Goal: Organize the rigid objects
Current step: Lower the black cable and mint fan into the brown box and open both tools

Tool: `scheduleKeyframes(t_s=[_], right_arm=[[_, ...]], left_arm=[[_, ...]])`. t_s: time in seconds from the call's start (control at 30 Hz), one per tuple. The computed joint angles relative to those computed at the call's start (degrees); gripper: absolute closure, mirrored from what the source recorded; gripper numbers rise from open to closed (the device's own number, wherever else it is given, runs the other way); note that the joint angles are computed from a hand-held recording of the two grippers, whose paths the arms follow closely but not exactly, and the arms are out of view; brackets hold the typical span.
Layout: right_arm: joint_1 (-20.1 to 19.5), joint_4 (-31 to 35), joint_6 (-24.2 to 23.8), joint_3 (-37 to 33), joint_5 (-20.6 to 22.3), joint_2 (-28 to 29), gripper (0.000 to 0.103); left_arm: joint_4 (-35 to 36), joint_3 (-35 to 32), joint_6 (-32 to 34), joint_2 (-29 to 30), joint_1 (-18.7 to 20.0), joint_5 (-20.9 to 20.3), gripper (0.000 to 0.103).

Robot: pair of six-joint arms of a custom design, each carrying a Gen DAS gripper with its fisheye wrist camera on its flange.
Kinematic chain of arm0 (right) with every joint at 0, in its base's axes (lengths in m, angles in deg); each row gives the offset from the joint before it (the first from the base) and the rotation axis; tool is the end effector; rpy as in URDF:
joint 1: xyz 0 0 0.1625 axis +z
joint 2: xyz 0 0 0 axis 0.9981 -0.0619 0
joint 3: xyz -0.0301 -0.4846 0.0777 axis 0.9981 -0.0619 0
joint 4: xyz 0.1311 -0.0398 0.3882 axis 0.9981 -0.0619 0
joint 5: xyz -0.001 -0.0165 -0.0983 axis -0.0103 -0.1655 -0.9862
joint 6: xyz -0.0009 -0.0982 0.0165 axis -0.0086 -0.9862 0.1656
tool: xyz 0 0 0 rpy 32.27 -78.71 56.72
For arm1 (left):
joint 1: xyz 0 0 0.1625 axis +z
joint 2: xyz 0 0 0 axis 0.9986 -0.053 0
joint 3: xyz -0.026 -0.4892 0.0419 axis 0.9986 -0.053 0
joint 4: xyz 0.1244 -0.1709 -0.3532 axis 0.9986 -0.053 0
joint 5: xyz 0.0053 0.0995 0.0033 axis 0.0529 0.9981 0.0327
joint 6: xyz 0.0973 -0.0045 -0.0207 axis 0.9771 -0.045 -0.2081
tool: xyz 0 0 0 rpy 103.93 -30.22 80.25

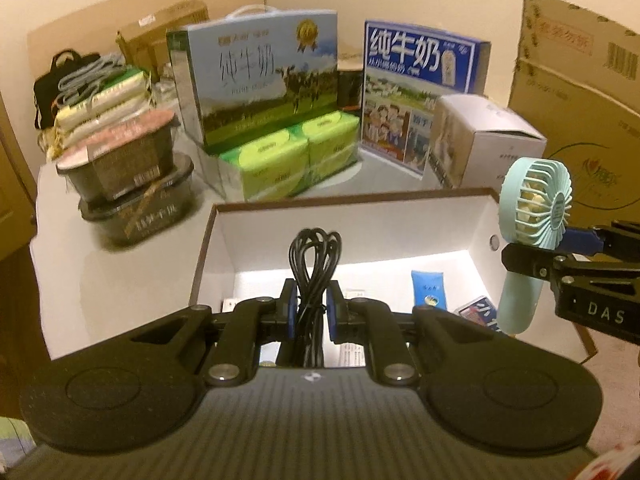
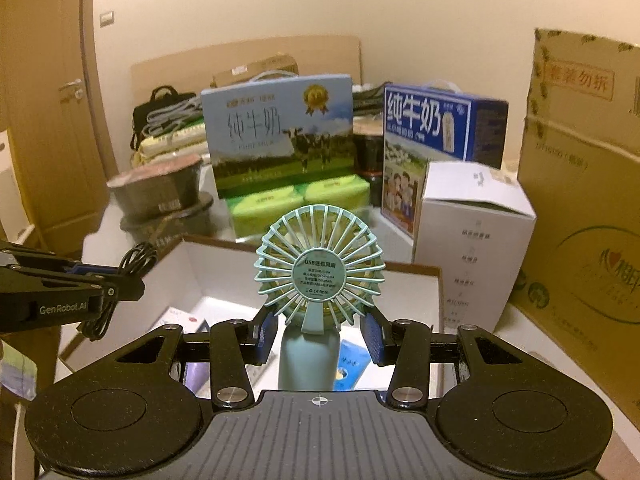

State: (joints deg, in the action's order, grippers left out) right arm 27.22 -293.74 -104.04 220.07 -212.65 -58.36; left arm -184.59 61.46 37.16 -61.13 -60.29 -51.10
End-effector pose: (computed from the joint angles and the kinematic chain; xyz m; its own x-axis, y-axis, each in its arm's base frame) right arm 0.2318 -0.3414 0.2659 -0.7899 -0.1044 0.6042 -0.5464 0.5671 -0.6163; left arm -0.3202 -0.3965 0.1990 -0.6455 0.3214 -0.6928 0.6912 0.6318 -0.3509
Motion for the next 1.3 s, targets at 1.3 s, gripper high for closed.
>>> scheduleKeyframes(t_s=[1.3], right_arm=[[-7.3, 7.1, 3.9, -3.8, 4.3, 6.5, 0.058]], left_arm=[[-0.7, -1.5, 3.5, 5.2, 7.7, -3.7, 0.078]])
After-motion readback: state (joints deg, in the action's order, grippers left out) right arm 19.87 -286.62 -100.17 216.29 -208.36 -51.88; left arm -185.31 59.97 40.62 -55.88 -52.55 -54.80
